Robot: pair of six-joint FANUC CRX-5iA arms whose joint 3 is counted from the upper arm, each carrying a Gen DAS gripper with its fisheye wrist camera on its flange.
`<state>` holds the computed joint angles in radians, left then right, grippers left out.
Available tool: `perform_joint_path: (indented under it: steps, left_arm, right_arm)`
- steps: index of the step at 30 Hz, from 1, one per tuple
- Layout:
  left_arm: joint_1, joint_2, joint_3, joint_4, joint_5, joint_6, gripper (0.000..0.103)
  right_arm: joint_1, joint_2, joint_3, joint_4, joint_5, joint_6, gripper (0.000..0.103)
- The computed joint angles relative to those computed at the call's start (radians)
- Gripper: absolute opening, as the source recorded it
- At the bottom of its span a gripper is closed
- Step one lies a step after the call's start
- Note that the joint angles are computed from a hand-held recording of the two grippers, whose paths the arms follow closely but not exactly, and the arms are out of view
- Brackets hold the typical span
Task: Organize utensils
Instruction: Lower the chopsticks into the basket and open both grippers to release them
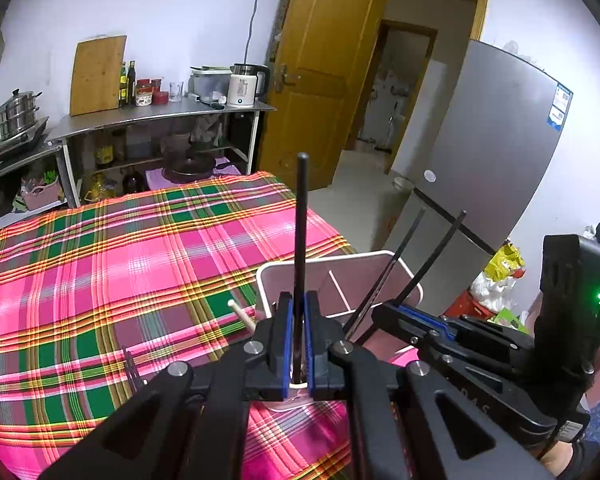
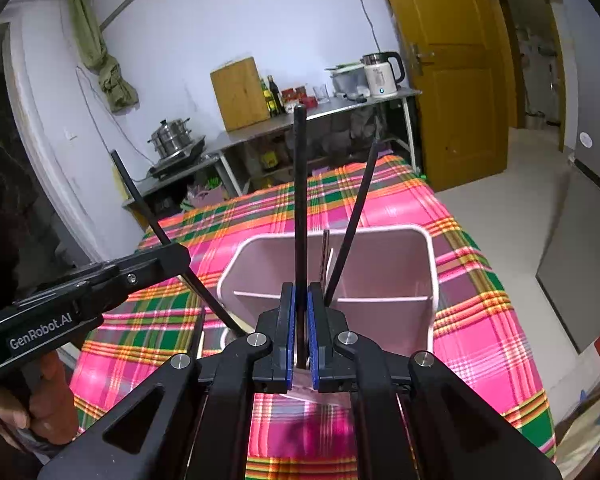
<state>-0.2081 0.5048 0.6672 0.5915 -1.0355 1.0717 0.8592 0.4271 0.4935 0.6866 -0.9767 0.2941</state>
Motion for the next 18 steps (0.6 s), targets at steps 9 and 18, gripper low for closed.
perform_joint_path:
  steps: [9, 18]
  left_arm:
    - [0.007, -0.021, -0.043, 0.005, 0.022, 0.002, 0.017]
    - [0.023, -0.063, -0.102, 0.037, 0.059, -0.015, 0.027]
  right_arm:
    - [-0.009, 0.007, 0.011, -0.035, -0.021, 0.008, 0.006]
    - [0.006, -0.012, -0.016, 0.008, -0.018, -0.013, 0.011]
